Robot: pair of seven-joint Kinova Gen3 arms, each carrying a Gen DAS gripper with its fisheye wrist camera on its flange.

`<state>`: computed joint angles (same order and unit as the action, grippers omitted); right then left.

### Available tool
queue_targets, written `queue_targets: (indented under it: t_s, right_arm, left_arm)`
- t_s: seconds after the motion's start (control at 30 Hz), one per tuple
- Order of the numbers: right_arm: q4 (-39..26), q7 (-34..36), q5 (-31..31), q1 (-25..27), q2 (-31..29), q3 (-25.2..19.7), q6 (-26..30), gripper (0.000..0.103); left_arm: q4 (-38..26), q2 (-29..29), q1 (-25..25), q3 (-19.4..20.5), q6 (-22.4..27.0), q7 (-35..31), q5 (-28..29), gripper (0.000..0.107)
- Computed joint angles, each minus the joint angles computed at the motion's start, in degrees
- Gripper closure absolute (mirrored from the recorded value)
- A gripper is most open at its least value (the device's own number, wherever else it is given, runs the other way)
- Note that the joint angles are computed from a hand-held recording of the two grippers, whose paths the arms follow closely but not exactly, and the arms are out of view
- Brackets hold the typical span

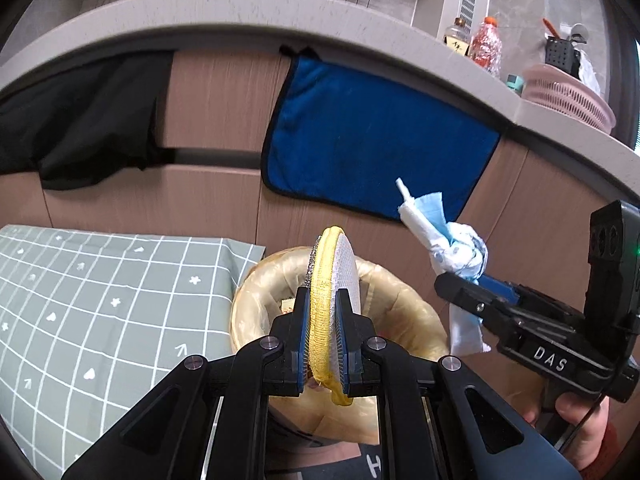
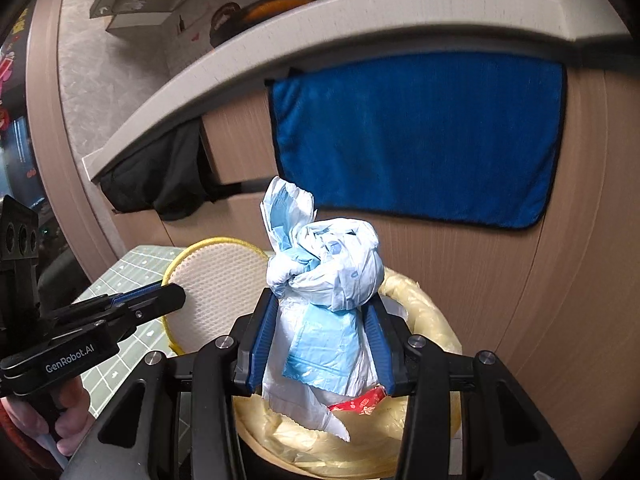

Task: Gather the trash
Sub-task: 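Carry the sponge and plastic bag over the bin with both tools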

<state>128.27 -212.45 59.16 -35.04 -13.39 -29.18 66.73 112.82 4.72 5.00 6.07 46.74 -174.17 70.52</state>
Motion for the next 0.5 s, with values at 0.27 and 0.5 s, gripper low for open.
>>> queue_targets:
  t_s: [0.27, 0.5]
  right_arm:
    - [3.6, -1.4, 0.3, 2.9, 1.0, 4.9, -9.0, 0.062]
    - [5.3, -2.1, 0.5, 4.8, 2.2, 6.3, -13.2, 0.062]
  left_arm:
    - [-6.0, 7.4, 2.8, 2.9, -3.3, 10.4, -8.2, 0.095]
    - [-8.3, 11.2, 2.0, 5.5, -3.6, 16.5, -13.6, 0.095]
